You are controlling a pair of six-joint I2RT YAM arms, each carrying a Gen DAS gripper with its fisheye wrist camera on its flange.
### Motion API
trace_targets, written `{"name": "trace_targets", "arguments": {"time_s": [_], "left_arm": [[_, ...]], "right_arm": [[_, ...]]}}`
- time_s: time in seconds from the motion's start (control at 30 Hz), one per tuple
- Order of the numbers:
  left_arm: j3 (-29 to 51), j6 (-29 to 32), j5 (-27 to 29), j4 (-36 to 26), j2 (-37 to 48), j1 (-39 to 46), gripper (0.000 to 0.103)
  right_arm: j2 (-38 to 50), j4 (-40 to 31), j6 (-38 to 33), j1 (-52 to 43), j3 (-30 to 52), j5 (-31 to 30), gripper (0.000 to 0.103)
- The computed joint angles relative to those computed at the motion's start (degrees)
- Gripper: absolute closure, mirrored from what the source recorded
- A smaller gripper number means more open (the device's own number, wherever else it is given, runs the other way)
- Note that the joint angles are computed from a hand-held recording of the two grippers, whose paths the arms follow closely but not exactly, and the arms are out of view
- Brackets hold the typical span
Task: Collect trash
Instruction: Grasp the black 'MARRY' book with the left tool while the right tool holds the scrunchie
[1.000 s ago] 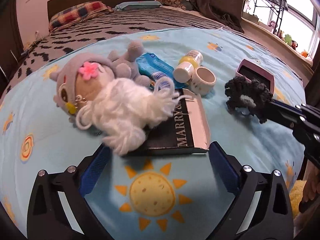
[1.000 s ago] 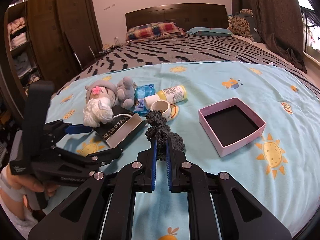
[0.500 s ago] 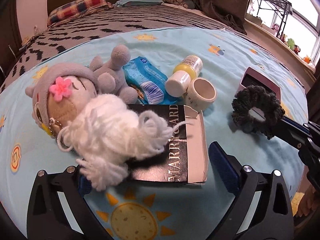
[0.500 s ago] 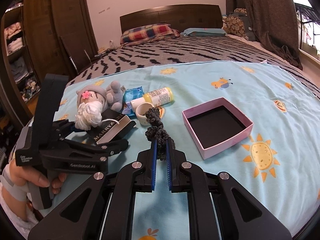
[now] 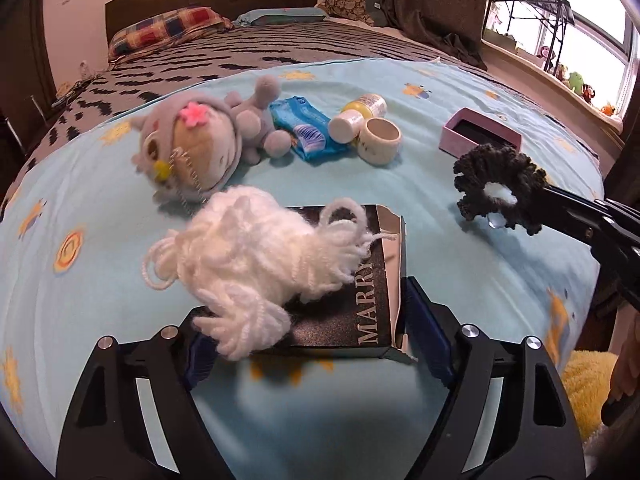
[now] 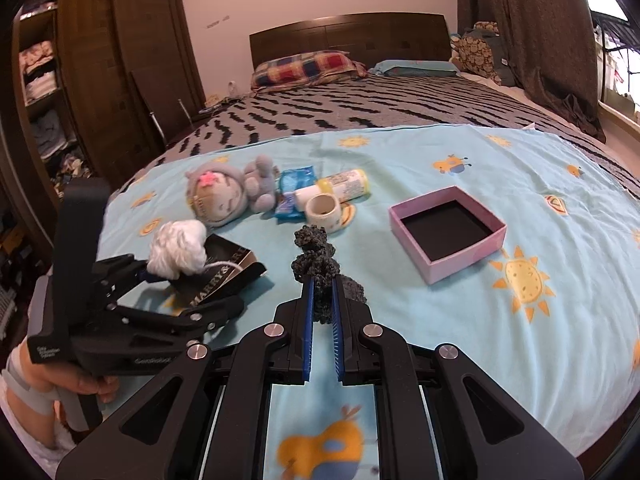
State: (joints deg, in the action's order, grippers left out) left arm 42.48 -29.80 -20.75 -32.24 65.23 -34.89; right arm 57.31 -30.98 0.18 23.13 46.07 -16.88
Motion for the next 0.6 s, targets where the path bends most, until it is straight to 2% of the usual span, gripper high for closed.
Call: {"name": "trace_targets", "arguments": {"time_s": [0.07,0.1,0.27,0.43,0.6], "left_arm": [[-1.61,-2.49,-1.3,-2.2,-3.74,-2.01,0.028],[-2.17,-3.74,-2.19,-3.57,-5.23,-3.1,0.035],[-3.71,-9.27,-5.38,-9.8,-10.37,-7.86,0.035],[-2.86,-16.49,-10.85,-17.21,-13.07,-16.36,0.035],[0.11,-32.27,-18.81,-29.67,-13.47,-31.82,0.035]], "right_arm": [[-2.03,-1.27,0.61,0.81,-0.76,0.27,0.093],[-2.78,-1.8,0.88,1.2,-0.99,0.49,0.093],[-7.98,-5.37,2.59,3.18,-2.43,1.48,0.093],[-13.58,-9.76,3.44,4.26,-2.94,2.16,0.093],[-20.48,-15.51,4.99,7.41,-3.08,4.46,0.093]]}}
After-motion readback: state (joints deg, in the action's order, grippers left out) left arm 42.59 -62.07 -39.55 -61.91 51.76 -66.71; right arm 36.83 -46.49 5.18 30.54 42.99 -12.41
